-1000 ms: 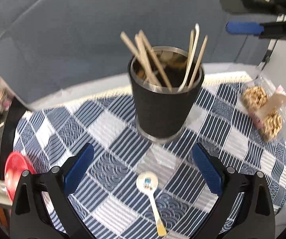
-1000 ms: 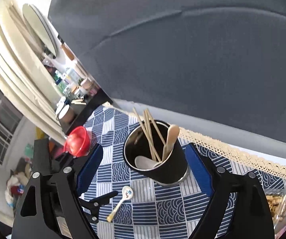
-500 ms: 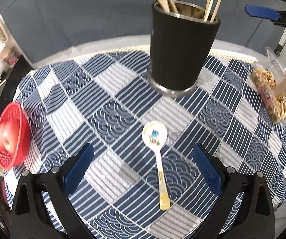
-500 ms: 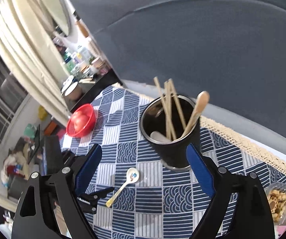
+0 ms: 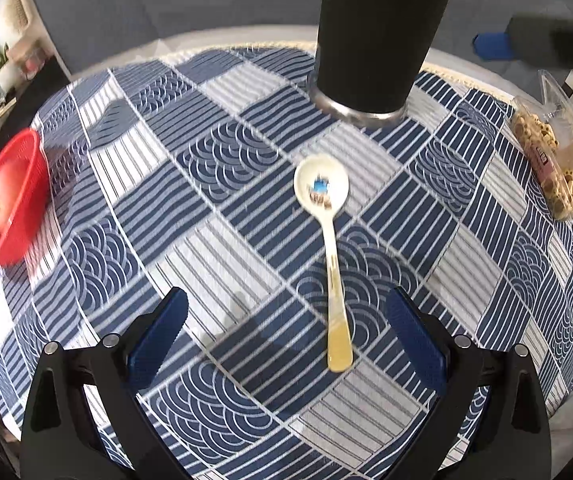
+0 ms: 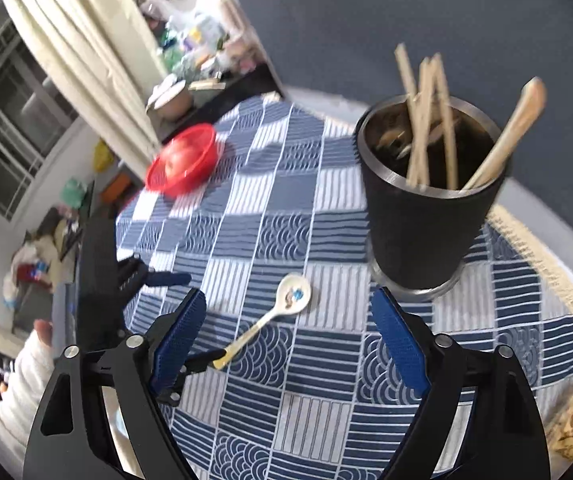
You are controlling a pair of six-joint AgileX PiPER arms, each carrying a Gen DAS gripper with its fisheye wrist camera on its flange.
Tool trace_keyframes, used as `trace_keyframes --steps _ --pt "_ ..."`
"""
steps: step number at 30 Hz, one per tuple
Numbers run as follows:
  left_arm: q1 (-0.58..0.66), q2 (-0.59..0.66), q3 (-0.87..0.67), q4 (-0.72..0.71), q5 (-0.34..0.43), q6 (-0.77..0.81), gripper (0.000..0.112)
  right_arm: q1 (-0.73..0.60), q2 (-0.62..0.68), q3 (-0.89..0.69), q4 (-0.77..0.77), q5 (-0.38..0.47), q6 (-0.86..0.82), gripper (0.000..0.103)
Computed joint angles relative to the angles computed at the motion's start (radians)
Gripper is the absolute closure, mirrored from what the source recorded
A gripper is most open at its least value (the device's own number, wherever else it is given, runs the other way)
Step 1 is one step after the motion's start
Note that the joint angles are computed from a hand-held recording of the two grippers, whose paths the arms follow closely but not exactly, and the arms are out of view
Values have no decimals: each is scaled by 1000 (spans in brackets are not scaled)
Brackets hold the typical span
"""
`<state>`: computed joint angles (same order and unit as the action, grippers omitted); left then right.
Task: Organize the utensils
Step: 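Move the left tool to the blue-cartoon white spoon and grasp its handle, then lift the blue-cartoon spoon with the left tool and lower it into the holder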
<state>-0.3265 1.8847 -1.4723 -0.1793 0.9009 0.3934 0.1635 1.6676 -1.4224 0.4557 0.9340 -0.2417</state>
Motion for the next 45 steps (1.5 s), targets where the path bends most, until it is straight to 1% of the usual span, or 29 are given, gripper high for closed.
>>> trace_keyframes --steps 1,3,6,10,12,16,19,22,23,24,28,30,33,34,35,36,37,38,40,45 --pt "2 -2 13 1 -5 2 15 12 13 4 -15 -7 5 27" --pt "6 -5 36 1 -18 9 15 28 48 1 -37 -14 11 33" --pt "13 -4 59 -2 -33 11 15 27 107 -5 -4 -11 -10 40" --pt "21 6 69 -28 -46 10 15 52 177 -30 -38 -30 -3 46" --pt "19 11 76 -34 -56 12 15 62 220 -50 -40 -41 -4 51" --pt "9 29 72 -50 -60 23 15 68 290 -94 -31 -43 12 53" --pt "-1 45 60 -45 -60 21 16 81 322 -117 -54 -51 27 61" --pt "-10 56 49 -44 -65 22 15 95 347 -131 -75 -58 39 76" --pt "-12 60 44 -45 -65 21 15 101 348 -130 -91 -68 55 92" --pt "-15 63 40 -42 -68 14 16 99 349 -131 -91 -70 58 97" --pt "-26 75 33 -21 -99 -25 17 93 315 -85 -56 -113 43 99" --pt "-26 85 21 -26 -95 -33 19 83 288 -63 -25 -123 26 99" --pt "-24 91 14 -66 -90 -5 35 80 249 -42 -16 -131 17 100" --pt "-24 89 14 -84 -92 11 46 81 238 -37 -21 -132 19 100" --pt "-20 95 -1 -118 -73 38 59 80 226 -33 -21 -134 18 100" --pt "-17 102 -14 -136 -56 50 68 78 215 -29 -19 -135 20 99" --pt "-13 112 -35 -160 -27 62 89 76 208 -29 -16 -135 19 99" --pt "-13 117 -49 -171 -8 62 101 72 197 -28 -10 -131 15 99" --pt "-27 116 -67 -141 -3 26 102 71 180 -29 -15 -128 13 99" --pt "-48 89 -111 -139 34 17 102 70 106 -12 -48 -141 31 99"
